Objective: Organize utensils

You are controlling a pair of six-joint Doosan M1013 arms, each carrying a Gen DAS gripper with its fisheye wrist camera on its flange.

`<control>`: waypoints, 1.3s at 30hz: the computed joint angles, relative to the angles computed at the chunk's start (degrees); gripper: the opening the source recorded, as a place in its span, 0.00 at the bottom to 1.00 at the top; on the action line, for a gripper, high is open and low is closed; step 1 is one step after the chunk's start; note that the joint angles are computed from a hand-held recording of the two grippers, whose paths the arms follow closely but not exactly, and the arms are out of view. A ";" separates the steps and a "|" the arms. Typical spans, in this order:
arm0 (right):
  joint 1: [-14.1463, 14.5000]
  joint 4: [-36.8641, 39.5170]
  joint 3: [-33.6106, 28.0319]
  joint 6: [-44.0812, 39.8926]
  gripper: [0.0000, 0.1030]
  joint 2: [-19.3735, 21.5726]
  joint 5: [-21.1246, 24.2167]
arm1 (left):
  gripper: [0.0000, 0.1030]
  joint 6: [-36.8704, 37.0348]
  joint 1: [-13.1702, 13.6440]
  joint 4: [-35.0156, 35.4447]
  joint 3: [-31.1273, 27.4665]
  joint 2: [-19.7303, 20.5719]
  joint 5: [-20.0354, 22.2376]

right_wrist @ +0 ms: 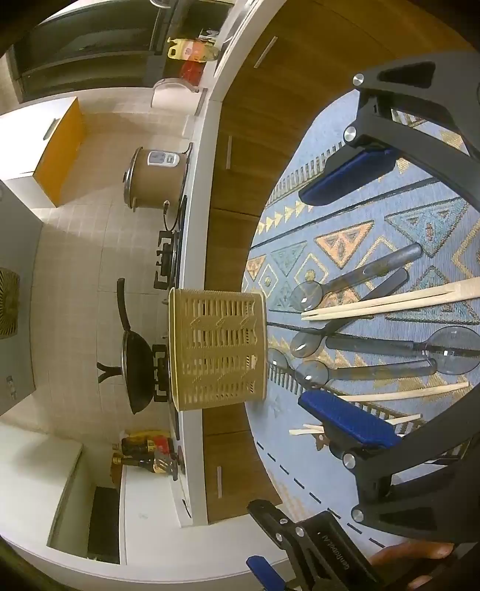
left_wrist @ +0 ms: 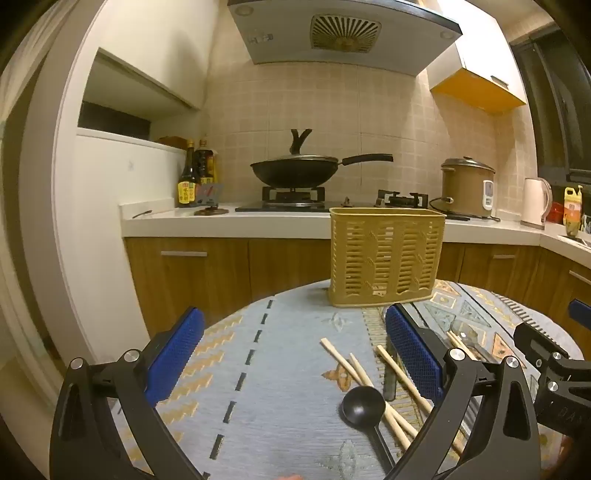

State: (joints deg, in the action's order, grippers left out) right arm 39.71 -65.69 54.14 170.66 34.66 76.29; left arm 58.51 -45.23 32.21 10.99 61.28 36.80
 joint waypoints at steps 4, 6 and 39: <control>0.02 0.08 -0.25 0.07 0.93 0.23 0.03 | 0.93 0.16 0.03 -0.09 -0.12 0.01 0.06; 0.01 0.13 -0.15 0.08 0.93 0.15 -0.01 | 0.93 0.88 0.05 -0.65 -1.23 0.55 0.58; -0.05 -0.25 -0.05 0.06 0.93 0.12 -0.11 | 0.93 0.86 0.02 -0.78 -0.13 0.09 -0.11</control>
State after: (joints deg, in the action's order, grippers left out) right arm 39.66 -65.94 54.09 170.72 34.77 76.18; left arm 59.37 -45.21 31.42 10.86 61.37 36.69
